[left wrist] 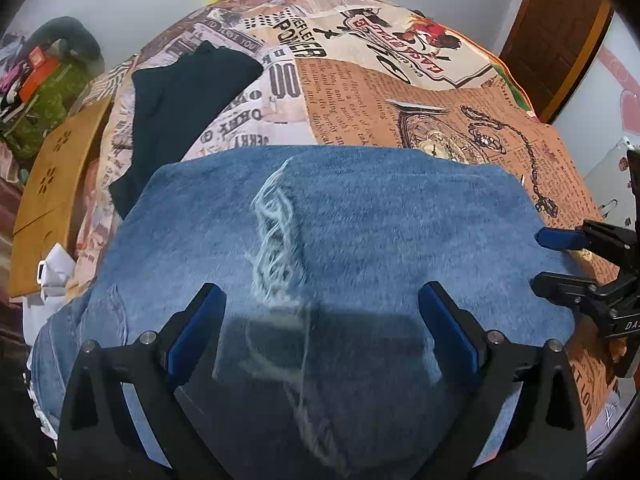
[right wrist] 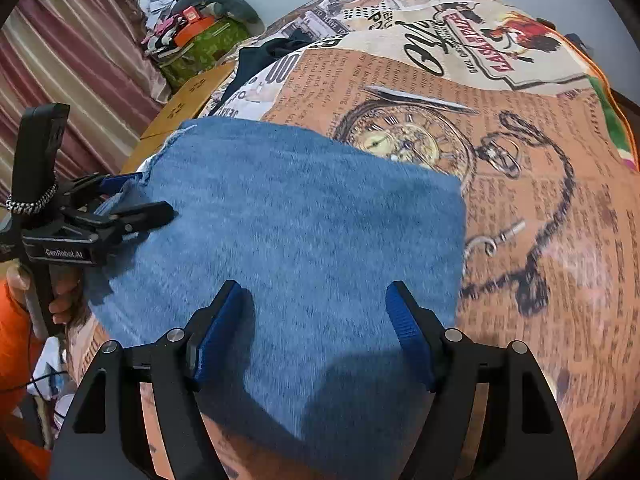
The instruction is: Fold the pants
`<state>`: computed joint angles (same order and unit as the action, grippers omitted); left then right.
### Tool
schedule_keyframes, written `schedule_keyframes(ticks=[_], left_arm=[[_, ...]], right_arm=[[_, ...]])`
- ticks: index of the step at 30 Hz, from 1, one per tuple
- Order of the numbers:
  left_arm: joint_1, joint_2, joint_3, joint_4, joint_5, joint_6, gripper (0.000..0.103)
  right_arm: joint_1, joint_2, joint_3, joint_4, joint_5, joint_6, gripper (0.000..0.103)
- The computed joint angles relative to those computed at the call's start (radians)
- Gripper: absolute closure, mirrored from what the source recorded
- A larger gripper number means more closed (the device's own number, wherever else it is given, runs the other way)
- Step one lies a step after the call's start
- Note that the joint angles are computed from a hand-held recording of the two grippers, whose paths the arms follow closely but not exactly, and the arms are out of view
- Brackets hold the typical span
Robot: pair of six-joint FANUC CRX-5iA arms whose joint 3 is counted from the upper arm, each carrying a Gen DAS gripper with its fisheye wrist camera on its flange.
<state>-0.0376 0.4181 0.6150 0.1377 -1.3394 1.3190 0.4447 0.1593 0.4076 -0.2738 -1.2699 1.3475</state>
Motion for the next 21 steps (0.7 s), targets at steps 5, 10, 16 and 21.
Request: schedule_keyframes(ticks=[5, 10, 16, 21], left_arm=[[0.011, -0.046, -0.051, -0.004, 0.014, 0.008, 0.003], [0.031, -0.103, -0.126, 0.009, 0.038, 0.012, 0.000], [0.058, -0.170, -0.210, 0.036, 0.058, -0.007, 0.000], [0.067, -0.209, -0.243, 0.026, 0.064, -0.008, 0.000]], right_arm=[[0.030, -0.059, -0.088, 0.051, 0.064, -0.060, 0.032], [0.056, -0.096, -0.134, 0.093, 0.081, -0.089, 0.032], [0.102, -0.130, -0.198, 0.181, 0.131, -0.170, 0.032], [0.131, -0.124, -0.188, 0.243, 0.105, -0.205, 0.032]])
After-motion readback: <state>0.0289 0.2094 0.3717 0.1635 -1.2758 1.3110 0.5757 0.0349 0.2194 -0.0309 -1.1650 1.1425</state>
